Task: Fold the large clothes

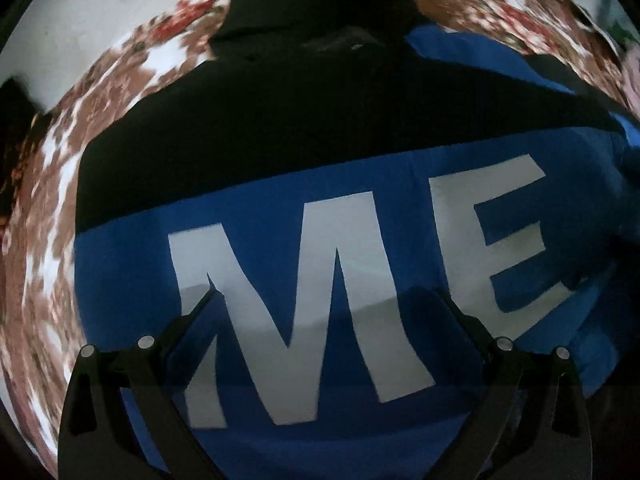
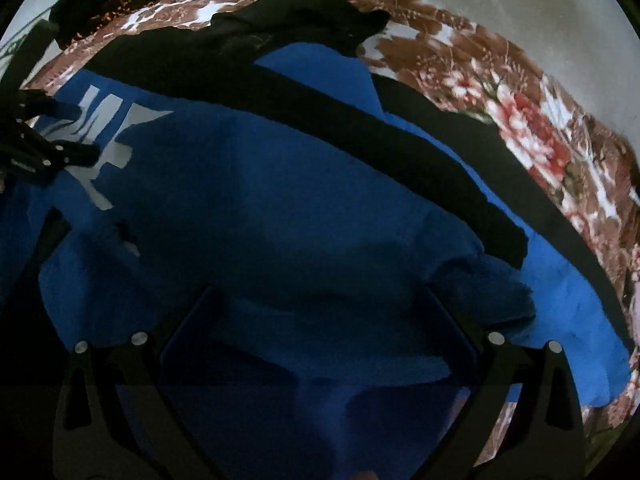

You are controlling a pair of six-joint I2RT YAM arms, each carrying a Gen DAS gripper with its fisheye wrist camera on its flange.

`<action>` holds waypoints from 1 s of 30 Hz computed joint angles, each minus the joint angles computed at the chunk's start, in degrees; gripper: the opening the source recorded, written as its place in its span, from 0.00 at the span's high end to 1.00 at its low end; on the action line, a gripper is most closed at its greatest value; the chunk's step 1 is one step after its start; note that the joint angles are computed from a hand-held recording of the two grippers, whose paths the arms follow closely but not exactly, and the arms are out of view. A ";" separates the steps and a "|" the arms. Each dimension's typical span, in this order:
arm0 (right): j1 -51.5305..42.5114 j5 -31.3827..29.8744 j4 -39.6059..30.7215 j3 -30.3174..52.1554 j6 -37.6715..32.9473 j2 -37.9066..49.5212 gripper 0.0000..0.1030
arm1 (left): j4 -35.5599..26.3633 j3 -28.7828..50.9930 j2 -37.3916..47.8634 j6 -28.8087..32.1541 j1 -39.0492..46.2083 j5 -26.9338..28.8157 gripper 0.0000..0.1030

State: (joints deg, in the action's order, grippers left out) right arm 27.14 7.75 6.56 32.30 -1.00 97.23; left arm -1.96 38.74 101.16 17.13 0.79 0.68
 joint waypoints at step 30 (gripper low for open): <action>-85.96 -31.13 -64.19 65.43 -31.85 23.57 0.04 | -11.69 23.31 5.06 -40.09 -49.07 -10.80 0.05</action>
State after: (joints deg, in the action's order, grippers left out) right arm -58.82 -23.38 -57.62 97.73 -32.84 120.80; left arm -13.65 62.06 106.21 -22.96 -48.28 -10.13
